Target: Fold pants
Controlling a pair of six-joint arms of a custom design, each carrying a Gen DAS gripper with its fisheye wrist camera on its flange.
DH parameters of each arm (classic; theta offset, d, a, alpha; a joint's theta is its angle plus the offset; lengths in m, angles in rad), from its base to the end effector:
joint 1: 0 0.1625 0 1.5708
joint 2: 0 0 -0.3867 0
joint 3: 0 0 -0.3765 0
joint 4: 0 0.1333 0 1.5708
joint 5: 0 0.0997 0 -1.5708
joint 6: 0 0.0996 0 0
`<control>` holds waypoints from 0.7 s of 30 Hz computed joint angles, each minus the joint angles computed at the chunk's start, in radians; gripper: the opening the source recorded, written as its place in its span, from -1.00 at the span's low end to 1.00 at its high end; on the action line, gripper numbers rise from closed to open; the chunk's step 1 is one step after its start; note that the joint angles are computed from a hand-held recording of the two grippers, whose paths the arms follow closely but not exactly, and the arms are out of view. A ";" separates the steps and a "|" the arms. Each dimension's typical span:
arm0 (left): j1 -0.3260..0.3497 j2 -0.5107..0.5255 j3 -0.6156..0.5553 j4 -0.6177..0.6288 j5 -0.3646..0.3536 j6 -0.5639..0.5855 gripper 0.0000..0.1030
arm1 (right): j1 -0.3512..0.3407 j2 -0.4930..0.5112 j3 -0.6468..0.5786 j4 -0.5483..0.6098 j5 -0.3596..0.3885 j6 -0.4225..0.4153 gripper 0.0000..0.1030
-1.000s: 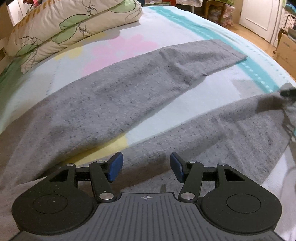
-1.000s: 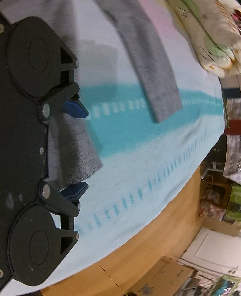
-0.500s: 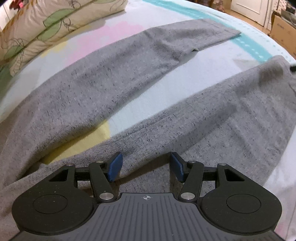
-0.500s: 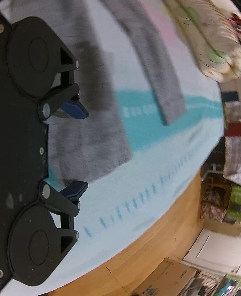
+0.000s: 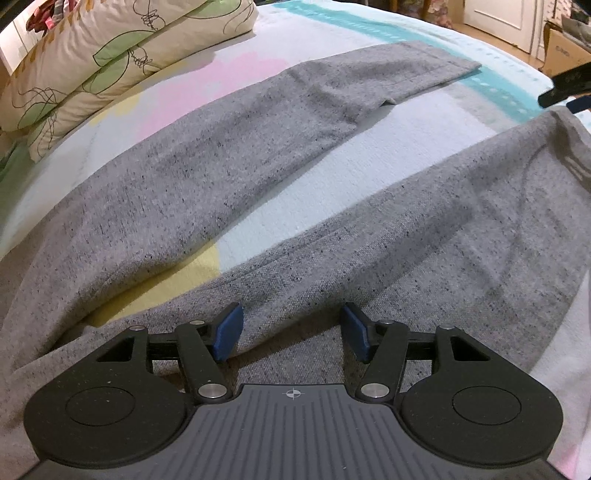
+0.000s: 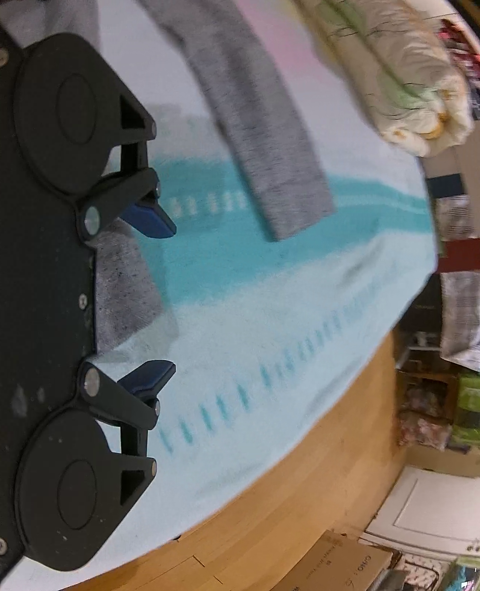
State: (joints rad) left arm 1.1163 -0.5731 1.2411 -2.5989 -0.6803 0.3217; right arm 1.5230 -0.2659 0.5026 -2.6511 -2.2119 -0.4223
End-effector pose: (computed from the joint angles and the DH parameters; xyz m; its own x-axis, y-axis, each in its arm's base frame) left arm -0.1337 -0.7537 0.1155 -0.5204 0.2944 -0.8016 0.6065 0.7882 -0.1043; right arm 0.0323 -0.8676 0.1972 -0.7237 0.1699 0.6688 -0.2904 0.8043 -0.5185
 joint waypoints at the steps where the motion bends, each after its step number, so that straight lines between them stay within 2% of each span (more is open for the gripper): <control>1: 0.000 -0.001 0.006 -0.013 0.001 0.010 0.13 | -0.003 -0.014 0.029 0.006 0.003 0.002 0.27; 2: 0.000 -0.002 0.012 -0.027 0.000 0.021 0.13 | -0.006 -0.020 0.039 0.023 0.007 0.004 0.13; 4: -0.003 -0.005 0.024 -0.053 0.002 0.052 0.12 | -0.015 -0.068 0.124 -0.001 0.065 0.000 -0.47; 6: -0.012 -0.008 0.033 -0.085 0.029 0.073 0.10 | -0.016 -0.092 0.163 0.004 0.104 -0.004 -0.82; 8: -0.025 -0.023 0.074 -0.217 0.052 0.098 0.09 | -0.002 -0.096 0.205 -0.102 0.090 -0.104 -0.82; 9: -0.030 -0.039 0.102 -0.293 0.034 0.125 0.09 | 0.002 -0.103 0.232 -0.166 0.092 -0.140 -0.82; 10: -0.031 -0.053 0.125 -0.345 0.013 0.157 0.10 | 0.005 -0.102 0.238 -0.216 0.104 -0.150 -0.82; 12: -0.030 -0.076 0.157 -0.374 -0.018 0.199 0.10 | -0.002 -0.104 0.244 -0.261 0.142 -0.103 -0.82; 14: -0.025 -0.082 0.161 -0.330 -0.004 0.172 0.10 | -0.007 -0.060 0.163 -0.187 0.113 -0.054 -0.82; 17: -0.004 -0.095 0.130 -0.107 0.009 0.016 0.10 | -0.003 0.026 0.034 -0.116 0.049 -0.064 -0.78; 19: 0.016 -0.104 0.108 0.010 -0.018 -0.047 0.12 | 0.007 0.037 0.039 -0.187 0.017 -0.087 -0.55; 21: 0.030 -0.114 0.125 -0.040 -0.058 0.007 0.15 | 0.019 0.009 0.112 -0.298 0.018 -0.104 -0.50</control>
State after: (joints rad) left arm 1.1462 -0.6873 1.3659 -2.6385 -0.7381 0.3282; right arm 1.5423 -0.2565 0.6142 -2.9487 -2.1941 -0.5264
